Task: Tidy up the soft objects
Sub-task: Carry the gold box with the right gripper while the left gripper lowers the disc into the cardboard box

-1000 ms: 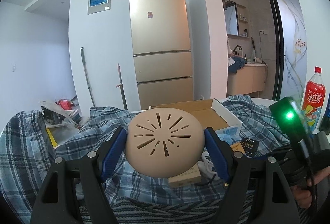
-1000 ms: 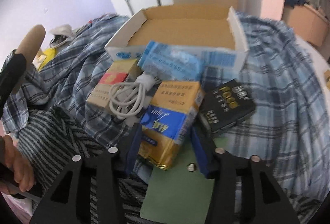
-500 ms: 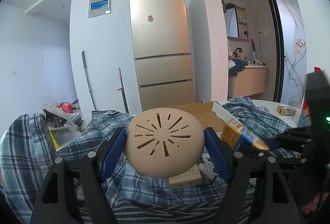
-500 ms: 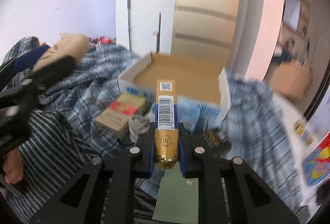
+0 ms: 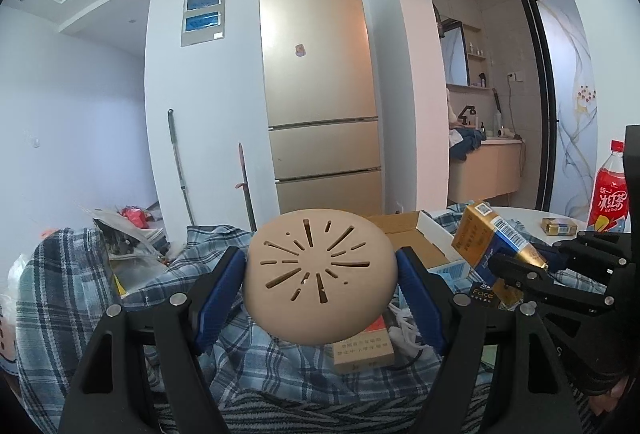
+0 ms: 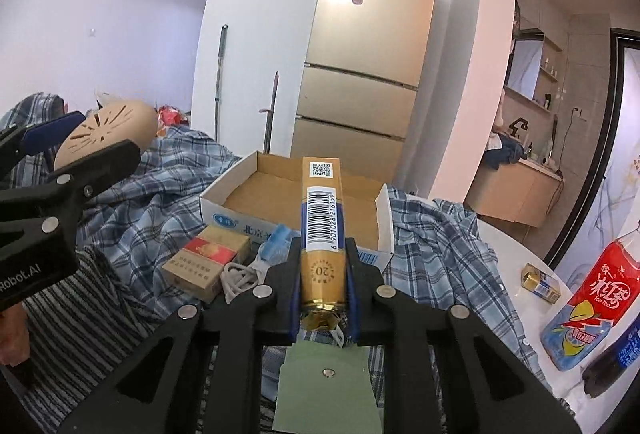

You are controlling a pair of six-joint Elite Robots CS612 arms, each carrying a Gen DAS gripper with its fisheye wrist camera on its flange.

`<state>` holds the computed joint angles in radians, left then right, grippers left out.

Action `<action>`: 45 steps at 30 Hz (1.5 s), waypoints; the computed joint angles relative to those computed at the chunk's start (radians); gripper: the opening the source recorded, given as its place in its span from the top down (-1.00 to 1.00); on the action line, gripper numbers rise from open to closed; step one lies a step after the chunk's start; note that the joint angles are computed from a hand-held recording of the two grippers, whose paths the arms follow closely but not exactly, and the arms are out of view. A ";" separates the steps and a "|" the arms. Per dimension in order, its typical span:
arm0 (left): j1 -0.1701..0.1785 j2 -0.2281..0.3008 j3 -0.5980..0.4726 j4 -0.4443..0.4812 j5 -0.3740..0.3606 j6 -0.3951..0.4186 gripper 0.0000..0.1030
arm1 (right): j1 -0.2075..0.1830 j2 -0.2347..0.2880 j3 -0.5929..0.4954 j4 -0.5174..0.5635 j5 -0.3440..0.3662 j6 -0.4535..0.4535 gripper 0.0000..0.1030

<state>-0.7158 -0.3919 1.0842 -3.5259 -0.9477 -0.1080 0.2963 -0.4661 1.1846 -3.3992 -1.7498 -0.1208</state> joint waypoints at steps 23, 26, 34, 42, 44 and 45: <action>-0.019 -0.042 -0.039 -0.046 0.027 0.088 -0.53 | -0.014 -0.030 -0.048 -0.099 -0.040 0.071 0.67; -0.018 -0.039 -0.080 -0.043 0.033 0.106 -0.53 | -0.017 -0.028 -0.084 -0.105 -0.033 0.077 0.67; -0.004 -0.017 -0.216 0.014 0.037 0.075 -0.53 | -0.027 -0.021 -0.189 -0.065 -0.021 0.080 0.67; 0.014 0.013 -0.307 0.072 0.043 0.053 -0.53 | -0.030 0.008 -0.279 -0.044 -0.010 0.096 0.67; 0.019 0.017 -0.313 0.100 0.043 0.043 -0.53 | -0.031 0.010 -0.282 -0.032 -0.010 0.106 0.67; 0.022 0.021 -0.320 0.117 0.042 0.037 -0.53 | -0.034 0.011 -0.281 -0.012 0.006 0.123 0.67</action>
<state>-0.6934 -0.3713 0.7638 -3.4086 -0.9062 -0.0709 0.2625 -0.4556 0.9041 -3.4108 -1.7437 0.0018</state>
